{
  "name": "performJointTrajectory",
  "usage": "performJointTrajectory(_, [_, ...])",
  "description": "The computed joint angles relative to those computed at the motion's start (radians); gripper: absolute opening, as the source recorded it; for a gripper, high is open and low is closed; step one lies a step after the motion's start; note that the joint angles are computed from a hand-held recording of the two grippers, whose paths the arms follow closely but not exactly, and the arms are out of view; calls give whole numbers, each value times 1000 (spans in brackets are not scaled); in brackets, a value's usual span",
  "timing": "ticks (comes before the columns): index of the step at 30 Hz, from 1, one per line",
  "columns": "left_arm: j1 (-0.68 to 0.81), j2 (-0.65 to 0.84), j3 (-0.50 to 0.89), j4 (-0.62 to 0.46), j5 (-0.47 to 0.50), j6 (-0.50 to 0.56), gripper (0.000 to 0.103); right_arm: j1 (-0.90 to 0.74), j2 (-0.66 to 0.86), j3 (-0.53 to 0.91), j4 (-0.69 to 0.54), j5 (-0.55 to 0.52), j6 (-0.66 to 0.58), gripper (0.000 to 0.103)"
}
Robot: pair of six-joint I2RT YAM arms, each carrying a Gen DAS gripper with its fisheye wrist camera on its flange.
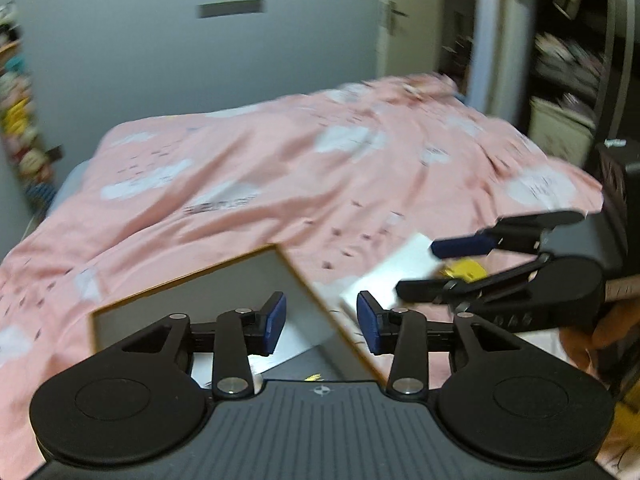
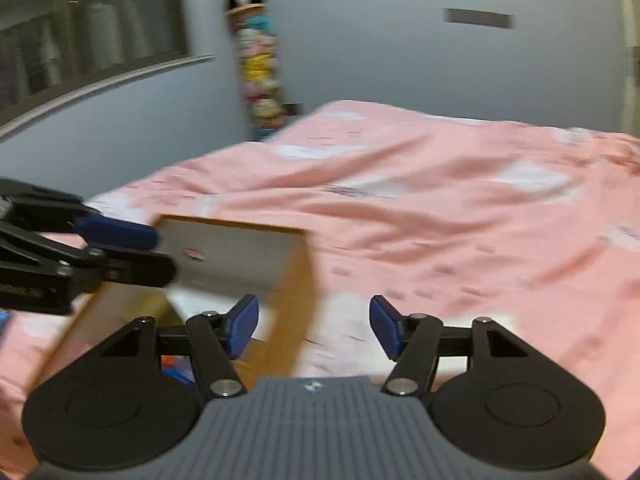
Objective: Organize objects
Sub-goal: 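Move both tools to the white box and yellow tape measure on the duvet, then grasp the white box with the left tool while the right tool grasps the yellow tape measure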
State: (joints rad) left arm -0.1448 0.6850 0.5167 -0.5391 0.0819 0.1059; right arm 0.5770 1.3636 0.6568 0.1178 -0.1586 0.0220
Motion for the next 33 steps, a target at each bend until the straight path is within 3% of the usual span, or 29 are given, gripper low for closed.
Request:
performJointTrajectory(4, [-159, 170, 9, 121, -68, -11, 58, -135, -44, -89, 7, 14, -41, 64])
performJointTrajectory(8, [-247, 337, 34, 223, -115, 9, 62, -221, -2, -148, 93, 78, -84, 72])
performJointTrajectory(15, [-308, 629, 131, 343, -160, 163, 74, -306, 182, -133, 208, 30, -93, 69])
performJointTrajectory(18, [-312, 752, 191, 360, -162, 245, 75, -321, 255, -120, 254, 11, -100, 63])
performJointTrajectory(24, [-313, 964, 313, 383, -157, 350, 76, -319, 337, -80, 279, 4, -130, 62])
performJointTrajectory(26, [-310, 1031, 359, 384, -157, 383, 76, -312, 371, -55, 265, 26, -139, 53])
performJointTrajectory(33, [-300, 1226, 527, 327, -150, 491, 78, -352, 399, -24, 229, -23, -107, 53])
